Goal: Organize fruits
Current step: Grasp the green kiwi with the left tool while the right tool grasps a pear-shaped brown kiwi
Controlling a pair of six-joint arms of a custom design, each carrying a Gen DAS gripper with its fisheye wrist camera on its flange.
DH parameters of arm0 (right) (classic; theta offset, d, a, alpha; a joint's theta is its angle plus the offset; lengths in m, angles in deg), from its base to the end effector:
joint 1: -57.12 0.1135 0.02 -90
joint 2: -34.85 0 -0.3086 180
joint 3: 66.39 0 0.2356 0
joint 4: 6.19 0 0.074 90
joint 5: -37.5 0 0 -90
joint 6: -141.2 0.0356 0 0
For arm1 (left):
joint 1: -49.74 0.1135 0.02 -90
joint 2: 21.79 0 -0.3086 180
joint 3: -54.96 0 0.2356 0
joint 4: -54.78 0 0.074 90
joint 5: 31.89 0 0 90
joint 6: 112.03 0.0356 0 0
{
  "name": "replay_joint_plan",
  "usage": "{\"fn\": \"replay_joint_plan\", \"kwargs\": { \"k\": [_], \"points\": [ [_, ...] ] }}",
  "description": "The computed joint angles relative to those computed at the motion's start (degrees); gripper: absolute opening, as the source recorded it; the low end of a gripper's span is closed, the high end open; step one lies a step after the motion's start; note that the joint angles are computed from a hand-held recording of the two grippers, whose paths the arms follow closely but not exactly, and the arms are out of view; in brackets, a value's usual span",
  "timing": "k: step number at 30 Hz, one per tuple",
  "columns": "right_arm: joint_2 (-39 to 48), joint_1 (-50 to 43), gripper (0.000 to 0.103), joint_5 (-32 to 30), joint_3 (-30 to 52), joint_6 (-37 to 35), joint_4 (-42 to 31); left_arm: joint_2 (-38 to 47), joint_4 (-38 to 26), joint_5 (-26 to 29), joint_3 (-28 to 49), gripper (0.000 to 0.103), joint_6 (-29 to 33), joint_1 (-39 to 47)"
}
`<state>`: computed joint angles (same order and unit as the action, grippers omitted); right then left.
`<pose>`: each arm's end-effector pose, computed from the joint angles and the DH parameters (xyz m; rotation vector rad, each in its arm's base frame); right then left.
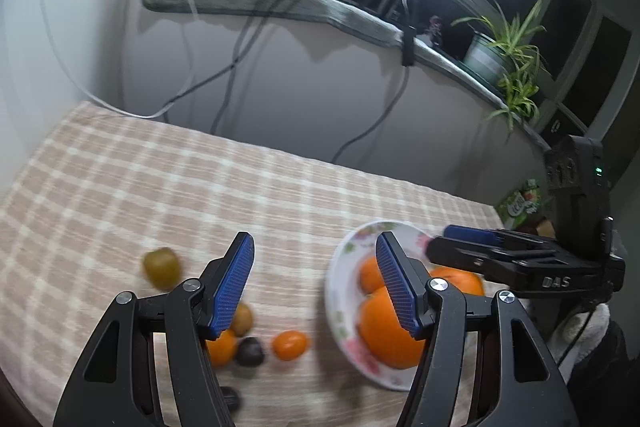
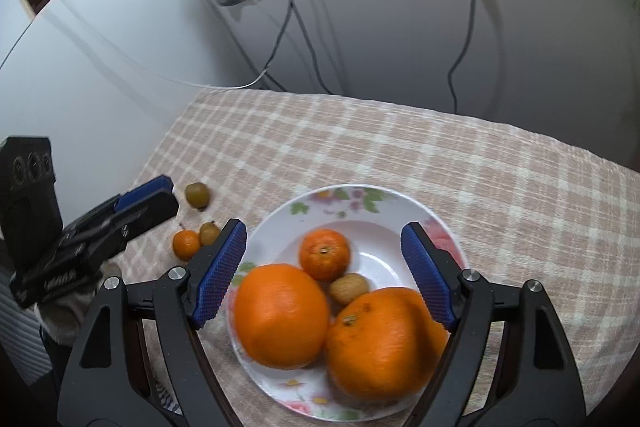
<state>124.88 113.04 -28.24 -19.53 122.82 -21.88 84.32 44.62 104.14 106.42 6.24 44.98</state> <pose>0.1505 0.1964 0.1698 0.4904 2.4591 0.3879 0.2809 -0.0491 0.1285 0.9064 2.2507 -0.8946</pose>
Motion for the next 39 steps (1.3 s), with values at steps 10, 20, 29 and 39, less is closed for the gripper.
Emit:
{"fn": "replay_joint_plan", "kwargs": {
  "k": [10,20,29,39],
  "points": [
    [6.1,2.3,0.082,-0.1,9.2,-6.6,-2.2,5.6,-3.7,-0.6,6.3,0.063,2.4,7.5],
    [13.2,0.2,0.082,-5.6,15.9,-11.4,0.3,10.9,-4.4,-2.6,10.3,0.058,3.4,9.8],
    [20.3,-4.0,0.060,-15.4,20.3,-13.1,3.9,15.0,-7.4,-3.1,13.8,0.045,4.6,9.6],
    [27.7,-6.7,0.041,-20.8,28.5,-14.0,-0.4,16.8,-7.9,-4.3,15.5,0.041,4.4,7.7]
  ]
}}
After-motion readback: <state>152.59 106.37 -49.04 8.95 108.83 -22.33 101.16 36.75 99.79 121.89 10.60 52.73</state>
